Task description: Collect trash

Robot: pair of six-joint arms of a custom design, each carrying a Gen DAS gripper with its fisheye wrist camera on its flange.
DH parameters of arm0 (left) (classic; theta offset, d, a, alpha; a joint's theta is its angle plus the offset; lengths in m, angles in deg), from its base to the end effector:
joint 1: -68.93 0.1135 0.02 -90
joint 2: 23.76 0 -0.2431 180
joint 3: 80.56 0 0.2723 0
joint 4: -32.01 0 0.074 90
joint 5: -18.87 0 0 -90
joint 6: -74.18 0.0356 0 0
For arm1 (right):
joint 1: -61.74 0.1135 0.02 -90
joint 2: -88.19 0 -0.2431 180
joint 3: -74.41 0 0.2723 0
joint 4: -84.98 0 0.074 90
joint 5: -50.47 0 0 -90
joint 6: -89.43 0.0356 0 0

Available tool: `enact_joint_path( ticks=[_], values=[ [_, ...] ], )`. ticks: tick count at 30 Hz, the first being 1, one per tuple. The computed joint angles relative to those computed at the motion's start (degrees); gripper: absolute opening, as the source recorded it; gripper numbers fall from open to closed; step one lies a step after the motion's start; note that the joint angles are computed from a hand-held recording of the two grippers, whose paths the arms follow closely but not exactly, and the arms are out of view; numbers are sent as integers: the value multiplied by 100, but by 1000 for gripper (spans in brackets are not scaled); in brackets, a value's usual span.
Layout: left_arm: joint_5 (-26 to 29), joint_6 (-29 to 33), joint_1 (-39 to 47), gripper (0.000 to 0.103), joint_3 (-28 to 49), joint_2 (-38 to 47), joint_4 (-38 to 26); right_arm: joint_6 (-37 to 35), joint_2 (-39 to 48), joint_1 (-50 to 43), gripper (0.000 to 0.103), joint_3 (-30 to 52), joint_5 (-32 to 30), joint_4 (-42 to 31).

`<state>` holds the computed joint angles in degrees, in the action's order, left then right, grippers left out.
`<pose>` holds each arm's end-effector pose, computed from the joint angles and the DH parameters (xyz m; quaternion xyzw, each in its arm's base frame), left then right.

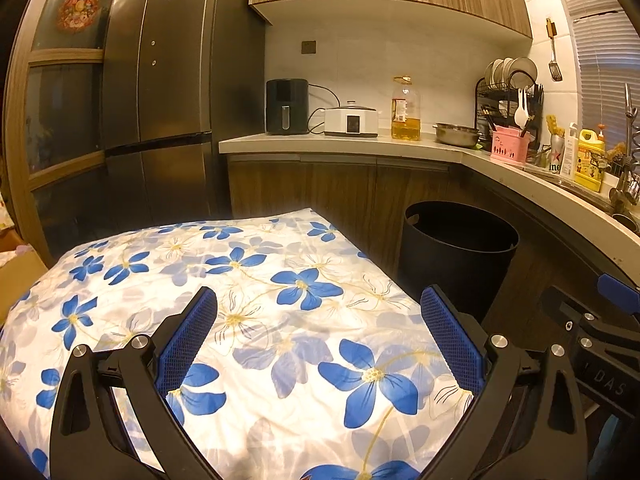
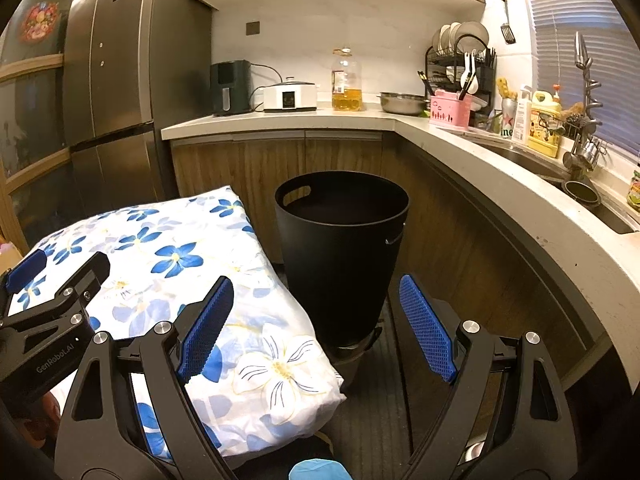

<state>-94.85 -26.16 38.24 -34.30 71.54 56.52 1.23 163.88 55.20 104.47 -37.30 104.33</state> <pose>0.2807 -0.1500 0.1057 0.0360 0.8299 -0.0235 0.5562 0.2468 -0.0297 0.1059 0.0720 0.8462 -0.0383 0.5266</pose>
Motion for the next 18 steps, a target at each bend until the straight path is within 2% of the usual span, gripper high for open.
enact_joint_path(
  ticks=[18],
  values=[
    [16, 27, -19, 97, -585, -571, 219, 141, -1023, 330, 84, -493, 441, -207]
  ],
)
